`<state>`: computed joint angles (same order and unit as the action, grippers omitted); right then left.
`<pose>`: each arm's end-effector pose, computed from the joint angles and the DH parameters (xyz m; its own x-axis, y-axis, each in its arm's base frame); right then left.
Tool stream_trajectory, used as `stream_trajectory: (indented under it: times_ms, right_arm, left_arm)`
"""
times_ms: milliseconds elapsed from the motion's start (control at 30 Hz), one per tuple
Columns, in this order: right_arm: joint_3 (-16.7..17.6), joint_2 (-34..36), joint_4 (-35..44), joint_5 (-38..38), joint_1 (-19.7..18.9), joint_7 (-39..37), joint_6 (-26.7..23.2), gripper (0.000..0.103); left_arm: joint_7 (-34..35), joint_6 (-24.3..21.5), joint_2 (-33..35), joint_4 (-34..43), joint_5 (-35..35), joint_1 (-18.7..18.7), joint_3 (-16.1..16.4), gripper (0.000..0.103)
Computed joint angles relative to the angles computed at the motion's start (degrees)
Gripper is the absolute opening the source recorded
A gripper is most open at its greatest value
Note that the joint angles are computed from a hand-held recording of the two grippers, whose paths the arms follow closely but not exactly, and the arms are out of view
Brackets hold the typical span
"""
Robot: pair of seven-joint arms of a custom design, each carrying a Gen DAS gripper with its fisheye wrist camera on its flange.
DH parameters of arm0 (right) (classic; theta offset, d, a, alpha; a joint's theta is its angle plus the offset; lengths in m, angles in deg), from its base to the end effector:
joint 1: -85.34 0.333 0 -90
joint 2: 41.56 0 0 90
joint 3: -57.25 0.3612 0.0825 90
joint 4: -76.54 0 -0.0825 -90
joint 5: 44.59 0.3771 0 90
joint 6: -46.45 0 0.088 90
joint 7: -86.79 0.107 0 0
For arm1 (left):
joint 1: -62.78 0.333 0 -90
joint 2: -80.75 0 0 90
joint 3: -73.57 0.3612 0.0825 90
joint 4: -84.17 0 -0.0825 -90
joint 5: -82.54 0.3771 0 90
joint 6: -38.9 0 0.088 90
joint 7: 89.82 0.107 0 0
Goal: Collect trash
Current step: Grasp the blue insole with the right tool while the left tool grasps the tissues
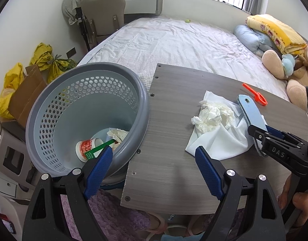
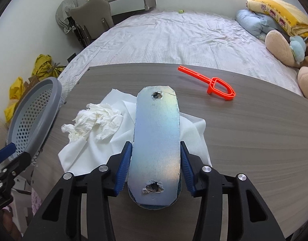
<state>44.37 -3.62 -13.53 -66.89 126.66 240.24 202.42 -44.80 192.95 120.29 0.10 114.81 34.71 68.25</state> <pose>0.6431 0.4074 0.3518 -0.1648 -0.9757 -0.1441 -0.8078 0.2174 -0.5480 0.6526 -0.4285 0.3698 -0.2066 -0.9783 0.0180 -0.8017 0.1587 -0.5762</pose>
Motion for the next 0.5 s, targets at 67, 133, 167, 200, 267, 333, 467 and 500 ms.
stream_trajectory:
  times_ms: [67,133,167,200,267,333,467,500]
  right_arm:
    - [-0.2,-1.3,-2.2,0.0,0.0,0.8,2.4,0.046]
    - [-1.2,-2.7,-4.6,-0.2,0.5,1.9,4.7,0.046]
    - [-1.8,-3.3,-5.6,-0.5,1.0,2.5,5.4,0.046]
    - [-2.5,-4.0,-6.8,-0.9,1.5,3.2,6.3,0.046]
    - [-3.3,-5.2,-8.7,-1.3,2.0,3.9,7.9,0.046]
    - [-4.2,-6.5,-10.8,-1.8,2.7,4.8,9.7,0.046]
    - [-6.4,-8.9,-15.7,-2.1,4.0,6.6,15.0,0.046]
    - [-8.3,-9.3,-16.8,-2.5,5.5,7.6,15.7,0.046]
  left_arm:
    - [0.5,-0.2,0.3,0.5,-0.2,0.0,-0.3,0.082]
    - [0.9,-0.6,0.8,1.4,-0.2,-0.3,-0.3,0.082]
    - [1.1,-0.9,1.1,2.0,-0.1,-0.5,-0.2,0.082]
    - [1.3,-1.1,1.5,2.5,-0.1,-0.7,-0.2,0.082]
    - [2.0,-1.9,2.4,4.2,-0.2,-1.1,-0.2,0.082]
    - [2.8,-2.6,3.5,5.9,-0.4,-1.4,-0.4,0.082]
    - [5.1,-4.2,6.1,10.3,-1.5,-1.9,-0.9,0.083]
    - [5.7,-4.7,6.9,11.6,-1.8,-2.1,-1.0,0.084]
